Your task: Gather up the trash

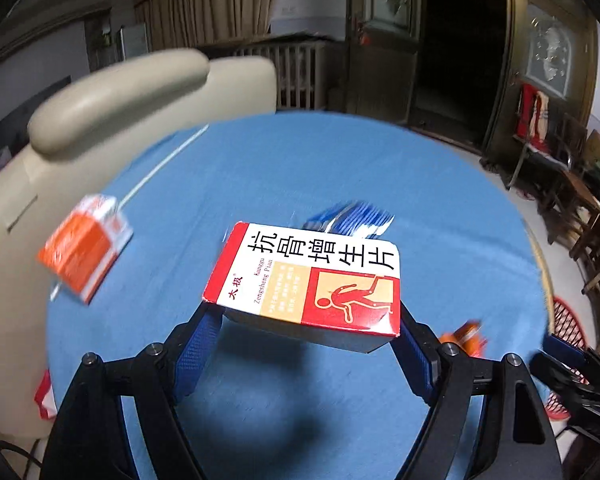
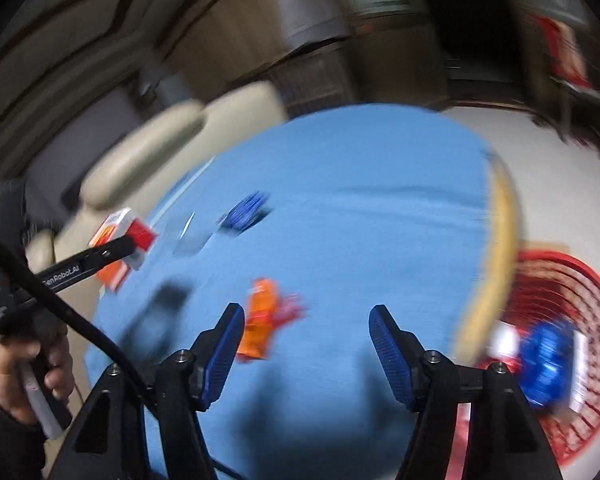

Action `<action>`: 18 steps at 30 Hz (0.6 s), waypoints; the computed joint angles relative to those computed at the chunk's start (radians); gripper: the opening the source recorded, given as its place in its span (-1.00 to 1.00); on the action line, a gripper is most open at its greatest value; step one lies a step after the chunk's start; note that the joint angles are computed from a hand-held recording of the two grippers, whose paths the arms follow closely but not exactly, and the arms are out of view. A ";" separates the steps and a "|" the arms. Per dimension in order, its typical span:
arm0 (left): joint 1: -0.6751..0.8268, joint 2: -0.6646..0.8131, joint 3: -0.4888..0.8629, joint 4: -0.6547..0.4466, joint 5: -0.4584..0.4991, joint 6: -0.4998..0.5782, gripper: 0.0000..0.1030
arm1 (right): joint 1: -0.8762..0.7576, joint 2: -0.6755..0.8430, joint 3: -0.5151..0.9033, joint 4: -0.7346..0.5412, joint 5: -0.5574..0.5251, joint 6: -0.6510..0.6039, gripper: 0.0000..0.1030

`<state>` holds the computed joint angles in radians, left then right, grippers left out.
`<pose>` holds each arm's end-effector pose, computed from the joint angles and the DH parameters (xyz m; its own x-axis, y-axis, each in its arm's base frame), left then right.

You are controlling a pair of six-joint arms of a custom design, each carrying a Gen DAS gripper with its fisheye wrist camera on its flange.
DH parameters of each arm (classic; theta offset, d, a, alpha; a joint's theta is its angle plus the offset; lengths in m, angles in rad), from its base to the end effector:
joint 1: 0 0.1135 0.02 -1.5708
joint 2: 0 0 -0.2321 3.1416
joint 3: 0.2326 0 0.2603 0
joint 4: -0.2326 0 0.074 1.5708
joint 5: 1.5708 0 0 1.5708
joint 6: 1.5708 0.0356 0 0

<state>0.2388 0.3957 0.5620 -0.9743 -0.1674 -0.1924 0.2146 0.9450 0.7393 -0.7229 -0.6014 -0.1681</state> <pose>0.1162 0.0344 0.2252 -0.6234 -0.3458 -0.7012 -0.4730 0.8809 -0.0139 0.1971 0.0636 0.2259 -0.6866 -0.2908 -0.6663 -0.6305 0.6946 0.3465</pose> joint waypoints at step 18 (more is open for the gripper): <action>-0.236 -0.086 -0.035 -0.054 -0.088 -0.121 0.60 | 0.194 -0.059 0.017 0.018 0.203 0.169 -0.50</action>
